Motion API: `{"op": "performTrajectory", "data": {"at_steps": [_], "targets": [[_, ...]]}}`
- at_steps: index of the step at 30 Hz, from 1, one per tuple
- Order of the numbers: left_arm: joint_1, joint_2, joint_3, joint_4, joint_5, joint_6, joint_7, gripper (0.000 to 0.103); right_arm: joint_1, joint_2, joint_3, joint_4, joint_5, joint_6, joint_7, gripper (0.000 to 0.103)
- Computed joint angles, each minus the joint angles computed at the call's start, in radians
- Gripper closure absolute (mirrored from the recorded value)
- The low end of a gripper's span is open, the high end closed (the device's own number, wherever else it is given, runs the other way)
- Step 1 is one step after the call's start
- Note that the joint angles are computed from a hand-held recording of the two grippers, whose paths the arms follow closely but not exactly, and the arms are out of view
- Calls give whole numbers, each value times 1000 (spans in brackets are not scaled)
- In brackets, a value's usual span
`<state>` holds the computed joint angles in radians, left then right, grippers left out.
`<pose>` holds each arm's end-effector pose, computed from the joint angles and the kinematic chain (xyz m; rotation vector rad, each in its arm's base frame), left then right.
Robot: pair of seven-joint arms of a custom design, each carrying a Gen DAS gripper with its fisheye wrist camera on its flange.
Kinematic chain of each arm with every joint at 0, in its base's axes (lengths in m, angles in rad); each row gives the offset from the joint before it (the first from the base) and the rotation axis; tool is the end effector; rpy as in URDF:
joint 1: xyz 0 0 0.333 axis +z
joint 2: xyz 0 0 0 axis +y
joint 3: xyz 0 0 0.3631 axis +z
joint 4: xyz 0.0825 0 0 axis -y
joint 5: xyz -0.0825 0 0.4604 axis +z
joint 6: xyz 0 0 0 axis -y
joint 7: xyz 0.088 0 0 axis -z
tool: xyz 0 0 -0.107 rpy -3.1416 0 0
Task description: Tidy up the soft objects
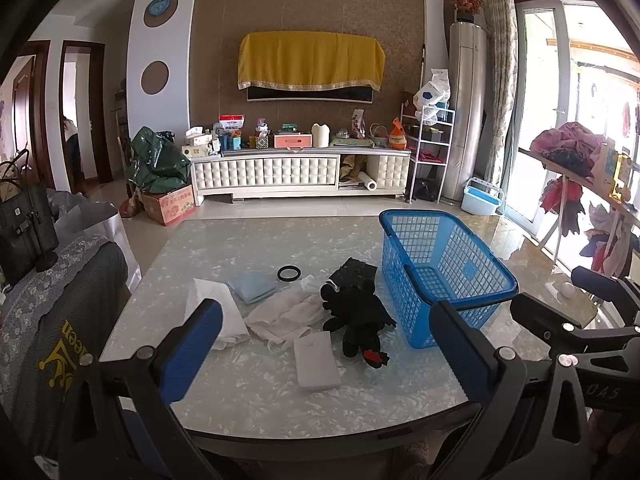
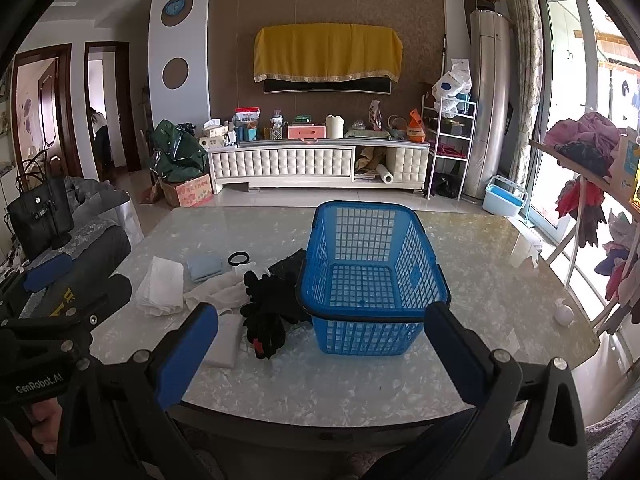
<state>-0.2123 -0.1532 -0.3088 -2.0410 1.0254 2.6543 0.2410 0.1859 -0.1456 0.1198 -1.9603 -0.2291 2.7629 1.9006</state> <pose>0.5249 -0.3407 0.6048 -1.6180 1.5529 -0.9519 0.6001 0.2049 0.6803 -1.7346 1.4870 -0.7415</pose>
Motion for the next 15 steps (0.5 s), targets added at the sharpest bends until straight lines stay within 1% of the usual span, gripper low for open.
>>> {"op": "performTrajectory", "data": {"at_steps": [10,15], "targets": [[-3,-7,0,-5,-15,-3,13,0,1,-4,0,-2,8,-1,-6,0],[-6,-1,-3,7,-25,-23,35,0,8,1,-5,3,35,-6,-28,0]]}}
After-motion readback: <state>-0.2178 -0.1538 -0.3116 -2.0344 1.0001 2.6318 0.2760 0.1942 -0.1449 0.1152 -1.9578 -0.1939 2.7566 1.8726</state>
